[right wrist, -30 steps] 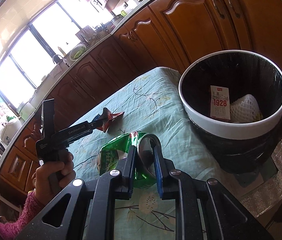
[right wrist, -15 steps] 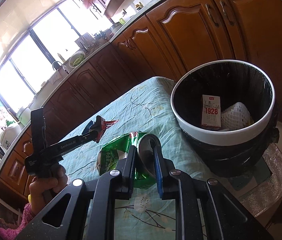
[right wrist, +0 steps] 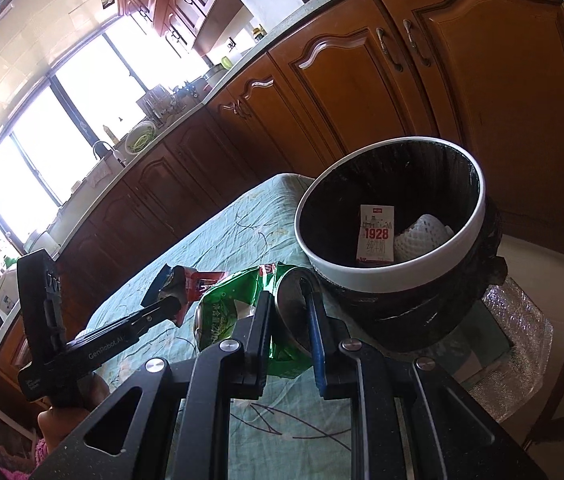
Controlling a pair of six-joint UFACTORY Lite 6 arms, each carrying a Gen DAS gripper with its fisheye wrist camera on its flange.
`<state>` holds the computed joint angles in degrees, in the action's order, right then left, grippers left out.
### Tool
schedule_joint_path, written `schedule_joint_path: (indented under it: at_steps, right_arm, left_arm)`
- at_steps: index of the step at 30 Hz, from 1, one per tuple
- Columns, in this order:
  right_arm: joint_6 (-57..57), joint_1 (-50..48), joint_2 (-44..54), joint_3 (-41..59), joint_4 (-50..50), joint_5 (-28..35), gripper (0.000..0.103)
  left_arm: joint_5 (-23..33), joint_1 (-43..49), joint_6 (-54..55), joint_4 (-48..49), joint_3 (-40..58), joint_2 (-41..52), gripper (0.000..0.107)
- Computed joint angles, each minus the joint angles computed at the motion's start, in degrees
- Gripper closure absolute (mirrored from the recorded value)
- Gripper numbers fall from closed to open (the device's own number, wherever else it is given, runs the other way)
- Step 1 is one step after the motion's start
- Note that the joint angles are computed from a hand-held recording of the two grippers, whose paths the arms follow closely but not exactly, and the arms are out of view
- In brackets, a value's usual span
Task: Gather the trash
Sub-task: 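Carry wrapper and can over the bin and open both tools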
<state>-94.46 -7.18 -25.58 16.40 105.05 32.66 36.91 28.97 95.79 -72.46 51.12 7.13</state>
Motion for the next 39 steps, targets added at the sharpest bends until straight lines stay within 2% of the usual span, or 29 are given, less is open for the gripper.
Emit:
schedule_joint_path:
  at_steps: [13,22,31,39]
  right_arm:
    - [4.74,-11.47,-4.52,-2.21,-9.55,6.15,0.086]
    - [3.58,-18.25,-0.81,2.29,-11.92,9.17,0.086]
    - [-0.13,-17.85,8.07,11.59,-8.41,5.91,0.086]
    - [-6.31,-13.97,20.36,20.57,-2.27,0.26,0.086]
  left_arm:
    - [-1.74,-5.26,0.04,0.12,-8.70,-9.63,0.103]
    - [-3.61,-9.76,-2.19,0.46,-8.43,-11.55,0.103]
    - [-7.26,-17.34,-6.55,0.54,-4.35,-9.72,0.103]
    - [-10.66,-25.01,-13.47,3.42,6.20,-0.58,0.102]
